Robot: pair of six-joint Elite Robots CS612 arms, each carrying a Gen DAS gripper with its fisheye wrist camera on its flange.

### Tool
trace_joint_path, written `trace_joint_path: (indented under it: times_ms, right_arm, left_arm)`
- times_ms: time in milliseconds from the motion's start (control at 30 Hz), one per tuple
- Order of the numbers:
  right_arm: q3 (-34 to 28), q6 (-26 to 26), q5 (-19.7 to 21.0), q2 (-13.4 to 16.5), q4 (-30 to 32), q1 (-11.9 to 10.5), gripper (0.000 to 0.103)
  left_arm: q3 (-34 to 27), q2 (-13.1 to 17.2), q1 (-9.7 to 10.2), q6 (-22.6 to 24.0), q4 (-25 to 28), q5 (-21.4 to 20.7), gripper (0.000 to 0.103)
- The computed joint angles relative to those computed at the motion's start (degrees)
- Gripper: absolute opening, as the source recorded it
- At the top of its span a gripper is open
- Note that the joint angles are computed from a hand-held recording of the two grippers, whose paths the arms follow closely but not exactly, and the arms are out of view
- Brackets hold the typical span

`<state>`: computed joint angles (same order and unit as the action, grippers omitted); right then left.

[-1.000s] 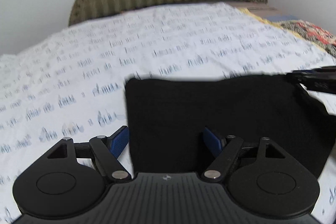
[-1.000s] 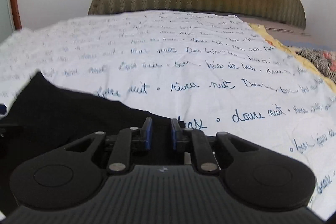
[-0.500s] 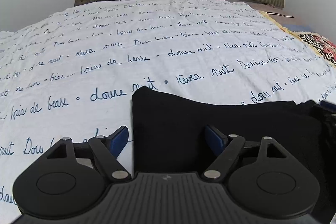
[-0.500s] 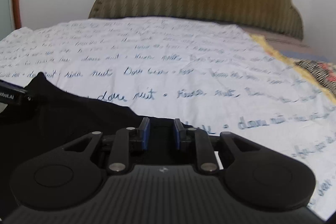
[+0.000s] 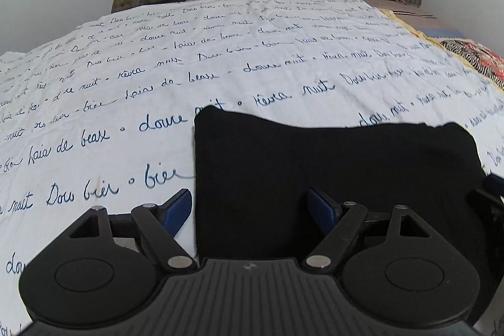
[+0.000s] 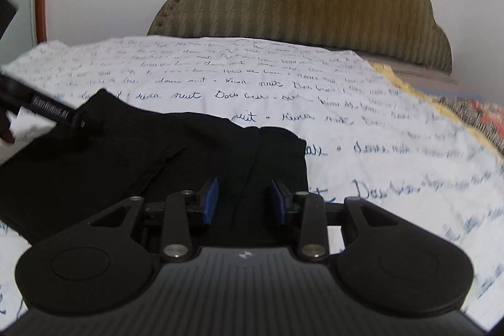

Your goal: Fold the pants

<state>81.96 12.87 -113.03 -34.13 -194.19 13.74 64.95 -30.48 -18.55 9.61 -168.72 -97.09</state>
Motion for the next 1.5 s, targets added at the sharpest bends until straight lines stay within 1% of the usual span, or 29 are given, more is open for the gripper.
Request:
trace_joint_path:
  times_ms: [433, 633, 767, 833, 867, 900, 933, 967, 1033, 1067, 1100, 1133, 1167, 1200, 1233, 1300, 1367, 1433, 1500]
  right_arm:
    - [-0.5, 0.7, -2.0, 1.1, -1.6, 0.5, 0.039]
    - [0.0, 1.6, -2.2, 1.1, -2.2, 0.6, 0.045]
    - [0.4, 2.4, -2.1, 1.0, -2.3, 0.5, 0.053]
    - [1.4, 3.6, -0.3, 0.4, -2.9, 0.0, 0.054]
    - [2.2, 3.8, 0.9, -0.1, -3.7, -0.4, 0.059]
    - [3.1, 4.5, 2.5, -0.6, -4.7, -0.8, 0.068]
    - [4.1, 6.0, 4.0, -1.1, -5.5, -1.4, 0.072]
    - [5.1, 8.1, 5.7, -1.6, -6.6, -2.1, 0.075]
    - [7.3, 13.5, 9.7, -2.5, -8.8, -3.9, 0.075]
    - [8.2, 15.9, 12.7, -2.8, -10.0, -4.9, 0.075]
    - [9.1, 18.2, 17.4, -2.9, -11.4, -6.3, 0.076]
    - [9.8, 20.6, 22.2, -2.8, -12.7, -7.7, 0.076]
    - [10.1, 22.9, 25.7, -2.5, -13.7, -8.8, 0.077]
    - [10.2, 25.3, 29.3, -2.1, -14.8, -9.8, 0.079]
    - [10.1, 27.5, 32.7, -1.4, -16.3, -10.7, 0.079]
    - [9.4, 31.4, 38.5, 0.1, -19.3, -12.1, 0.083]
    - [8.6, 33.5, 41.8, 1.0, -20.7, -12.9, 0.083]
    - [7.8, 34.6, 44.8, 1.4, -20.3, -13.4, 0.083]
    - [7.0, 34.8, 47.6, 1.7, -19.5, -13.8, 0.085]
  left_arm:
    - [4.2, -1.4, 0.04, 0.3, -3.9, 0.3, 0.081]
    - [6.2, -2.0, 0.06, 1.0, -6.3, 0.6, 0.081]
    - [7.5, -2.7, 0.28, 0.8, -7.6, 0.5, 0.082]
    - [8.1, -3.1, 0.67, 0.7, -8.1, 0.2, 0.087]
    - [8.3, -3.1, 0.99, 0.6, -8.6, 0.1, 0.090]
    - [8.3, -3.1, 1.36, 0.3, -8.7, -0.3, 0.090]
    - [8.0, -3.0, 1.87, -0.1, -8.2, -1.2, 0.090]
    - [7.3, -2.8, 2.46, -1.0, -7.1, -2.6, 0.090]
    - [4.6, -2.0, 4.11, -3.7, -1.9, -8.5, 0.090]
    - [2.7, -1.3, 5.04, -5.9, 1.7, -12.2, 0.090]
    - [0.9, -0.6, 5.81, -8.3, 4.3, -15.3, 0.092]
    - [-0.6, 0.2, 6.42, -10.6, 5.7, -17.8, 0.093]
    - [-1.9, 0.8, 6.92, -12.3, 6.9, -20.3, 0.098]
    - [-3.1, 1.3, 7.25, -13.2, 8.5, -22.4, 0.100]
    - [-4.3, 1.8, 7.45, -13.4, 10.1, -24.3, 0.100]
    - [-6.4, 2.6, 7.53, -11.6, 13.6, -27.4, 0.100]
    - [-7.9, 3.2, 7.35, -9.7, 16.6, -29.0, 0.102]
    - [-8.7, 3.7, 7.15, -9.1, 16.9, -29.4, 0.103]
    - [-10.2, 4.6, 7.23, -8.9, 18.4, -32.0, 0.103]
